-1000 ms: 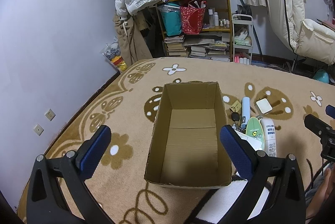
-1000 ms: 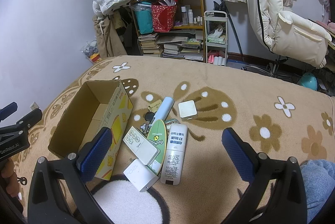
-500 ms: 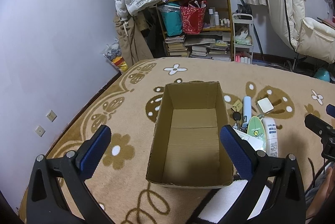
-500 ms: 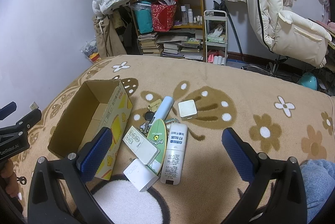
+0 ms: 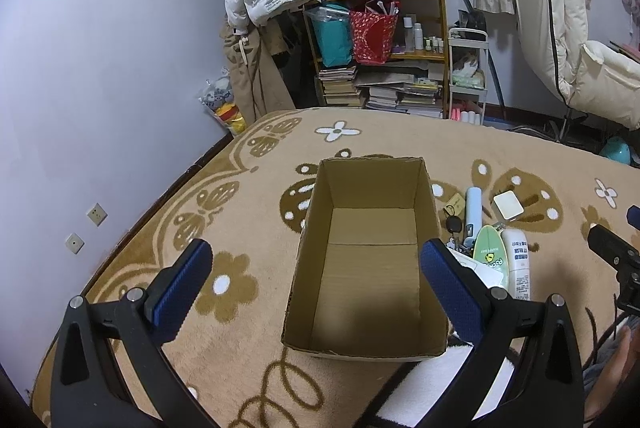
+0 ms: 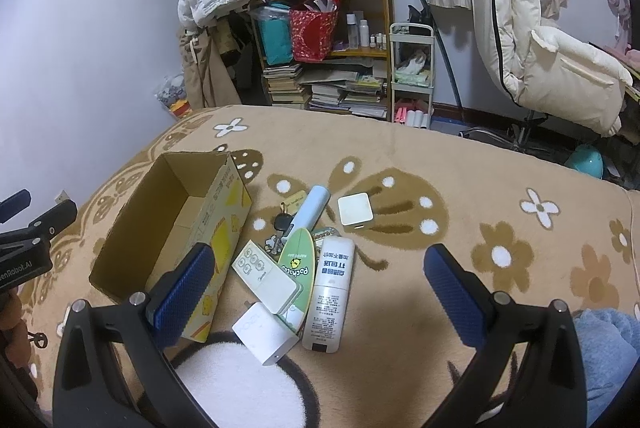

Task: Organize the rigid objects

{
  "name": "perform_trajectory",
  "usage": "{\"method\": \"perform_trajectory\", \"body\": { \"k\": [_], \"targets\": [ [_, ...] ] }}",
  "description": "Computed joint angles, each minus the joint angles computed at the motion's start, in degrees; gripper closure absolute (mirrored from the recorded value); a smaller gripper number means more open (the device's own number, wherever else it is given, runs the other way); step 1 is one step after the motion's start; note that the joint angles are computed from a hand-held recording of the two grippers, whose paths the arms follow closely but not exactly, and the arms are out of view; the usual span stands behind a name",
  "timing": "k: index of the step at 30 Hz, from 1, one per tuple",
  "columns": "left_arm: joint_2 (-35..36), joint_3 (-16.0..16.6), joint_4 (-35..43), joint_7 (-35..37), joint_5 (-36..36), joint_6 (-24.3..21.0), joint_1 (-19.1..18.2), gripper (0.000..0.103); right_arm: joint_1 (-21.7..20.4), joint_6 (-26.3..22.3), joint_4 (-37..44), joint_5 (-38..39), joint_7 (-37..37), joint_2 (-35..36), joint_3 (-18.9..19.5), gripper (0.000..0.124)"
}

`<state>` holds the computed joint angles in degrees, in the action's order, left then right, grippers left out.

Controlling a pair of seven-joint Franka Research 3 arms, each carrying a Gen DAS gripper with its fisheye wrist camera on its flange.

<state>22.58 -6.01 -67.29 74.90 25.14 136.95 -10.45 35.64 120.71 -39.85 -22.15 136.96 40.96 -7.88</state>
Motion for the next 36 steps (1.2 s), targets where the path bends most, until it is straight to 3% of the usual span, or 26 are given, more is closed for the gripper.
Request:
{"method": "perform_trajectory", "body": {
  "k": [15,36],
  "targets": [
    [0.3,0.2,0.4,0.8,0.8,-0.4,-0.5,0.000,0.0,0.0,-0.1,0.1,-0.3,-0.1,0.0,0.021],
    [4.4,0.5,7.3,4.4,-1.2,-6.4,-0.9,0.000,-0.1,-0.4,0.6,0.4,-0.6,0.3,0.0,0.021]
  ]
}}
